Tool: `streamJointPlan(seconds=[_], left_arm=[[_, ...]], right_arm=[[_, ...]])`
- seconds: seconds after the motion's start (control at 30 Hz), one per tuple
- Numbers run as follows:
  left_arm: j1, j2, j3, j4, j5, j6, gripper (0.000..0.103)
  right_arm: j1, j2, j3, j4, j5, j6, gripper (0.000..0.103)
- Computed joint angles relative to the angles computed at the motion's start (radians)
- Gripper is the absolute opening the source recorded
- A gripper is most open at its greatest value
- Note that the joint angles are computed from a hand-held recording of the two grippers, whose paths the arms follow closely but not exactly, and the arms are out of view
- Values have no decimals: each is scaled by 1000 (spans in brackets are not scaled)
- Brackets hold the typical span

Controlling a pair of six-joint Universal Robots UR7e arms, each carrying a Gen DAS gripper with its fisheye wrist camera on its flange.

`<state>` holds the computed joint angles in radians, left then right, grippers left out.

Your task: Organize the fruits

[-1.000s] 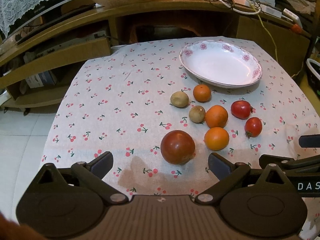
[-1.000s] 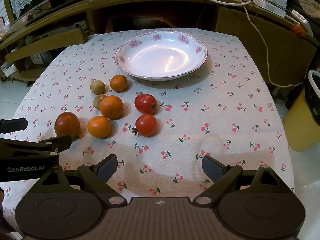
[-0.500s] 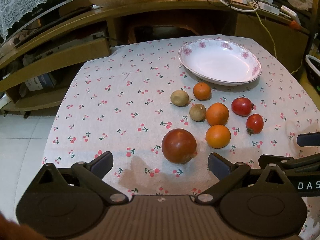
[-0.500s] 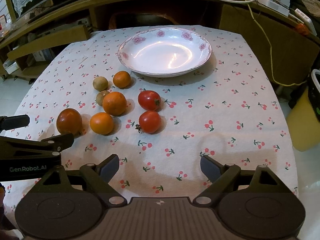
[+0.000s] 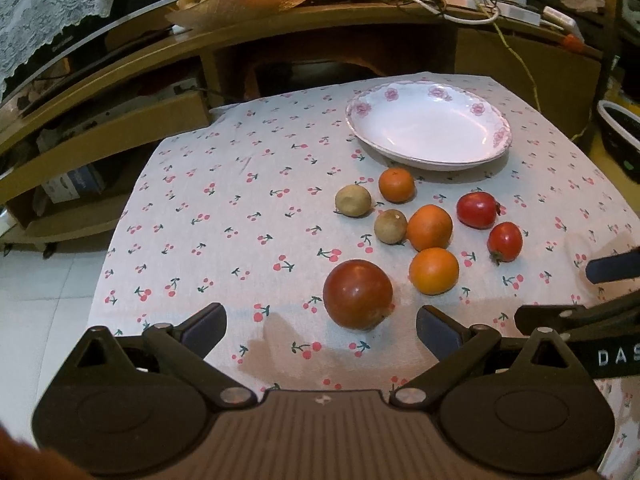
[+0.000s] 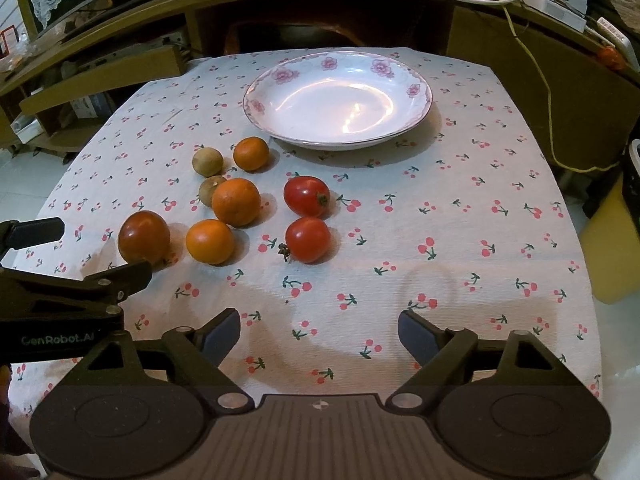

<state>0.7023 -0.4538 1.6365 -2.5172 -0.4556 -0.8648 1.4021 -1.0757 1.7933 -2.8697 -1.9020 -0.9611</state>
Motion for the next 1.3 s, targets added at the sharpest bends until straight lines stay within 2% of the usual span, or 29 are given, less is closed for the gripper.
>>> streamJointPlan(seconds=[0.23,0.43,0.57,0.73,1.0,1.03,1.07,1.13,1.3], left_arm=[[10,10,9,-88,-1,97,103],[25,39,-27,-93,19,165,103],[45,44,-46,-60,-3,150,94],[53,55,-47,-127,-8,189,90],[64,54,-47,-160,-27,179,89],[63,57,-47,-177,-26,198,82],[63,59,-43,-214,-34,234,71],[66,57,-35,-282,-70,288,55],[56,58,-38,-253,-66,310,46]], right_arm=[[-1,0,-7,13,2,7,83],[-5,-1,-13,20,12,7,82],[-6,10,-24,1,14,7,82],[-8,11,-29,7,18,10,81],[-8,-2,-22,21,42,-7,81],[-8,-1,-23,21,42,-7,81],[-8,-1,-25,22,41,-6,80],[-9,0,-28,29,39,-2,78],[-15,-10,-32,37,52,9,72]])
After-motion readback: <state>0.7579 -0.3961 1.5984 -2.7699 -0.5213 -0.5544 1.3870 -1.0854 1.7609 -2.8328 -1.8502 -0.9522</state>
